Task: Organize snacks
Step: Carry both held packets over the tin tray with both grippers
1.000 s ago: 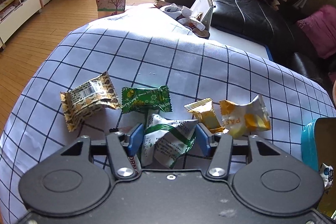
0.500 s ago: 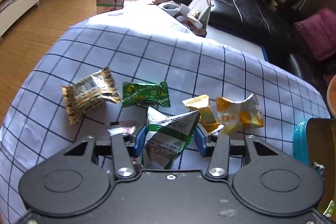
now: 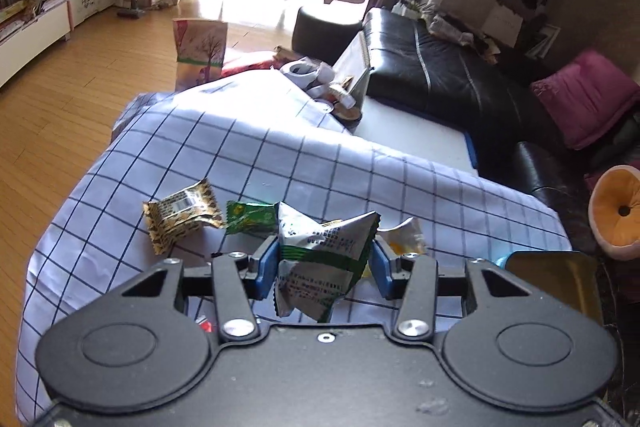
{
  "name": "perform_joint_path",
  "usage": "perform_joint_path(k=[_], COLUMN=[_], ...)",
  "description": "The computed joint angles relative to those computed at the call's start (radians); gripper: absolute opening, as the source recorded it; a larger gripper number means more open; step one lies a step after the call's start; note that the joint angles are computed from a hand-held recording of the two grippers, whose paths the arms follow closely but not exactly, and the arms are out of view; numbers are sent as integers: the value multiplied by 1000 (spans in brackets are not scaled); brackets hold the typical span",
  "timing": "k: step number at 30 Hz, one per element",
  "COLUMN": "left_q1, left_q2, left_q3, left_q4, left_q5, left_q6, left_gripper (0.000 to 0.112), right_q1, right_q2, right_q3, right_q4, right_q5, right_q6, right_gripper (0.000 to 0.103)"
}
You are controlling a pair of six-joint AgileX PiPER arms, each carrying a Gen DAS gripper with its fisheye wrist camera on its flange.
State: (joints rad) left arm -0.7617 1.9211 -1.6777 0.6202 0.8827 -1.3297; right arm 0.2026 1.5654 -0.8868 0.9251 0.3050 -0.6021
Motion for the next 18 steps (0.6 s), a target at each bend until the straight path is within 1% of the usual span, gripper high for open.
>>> perform_joint_path(k=[3, 7, 12, 15, 18], left_q1=[-28, -67, -96, -110, -133], left_q2=[14, 64, 127, 183, 263], left_q3=[-39, -127, -232, -322, -452], left_q4=[-1, -1, -28, -63, -97], left_q5=[11, 45, 52, 62, 107], left_q6=[16, 55, 101, 139, 203], left_gripper=[49, 49, 49, 49, 49], right_q1=[-18, -45, -96, -155, -227], right_q2=[-11, -34, -62, -97, -149], right_q3=[9, 24, 56, 106, 174], right_q4=[14, 31, 56, 106, 109], right_q5=[5, 6, 20, 39, 43], right_q6=[-23, -52, -96, -148, -170], right_gripper=[29, 29, 29, 29, 29])
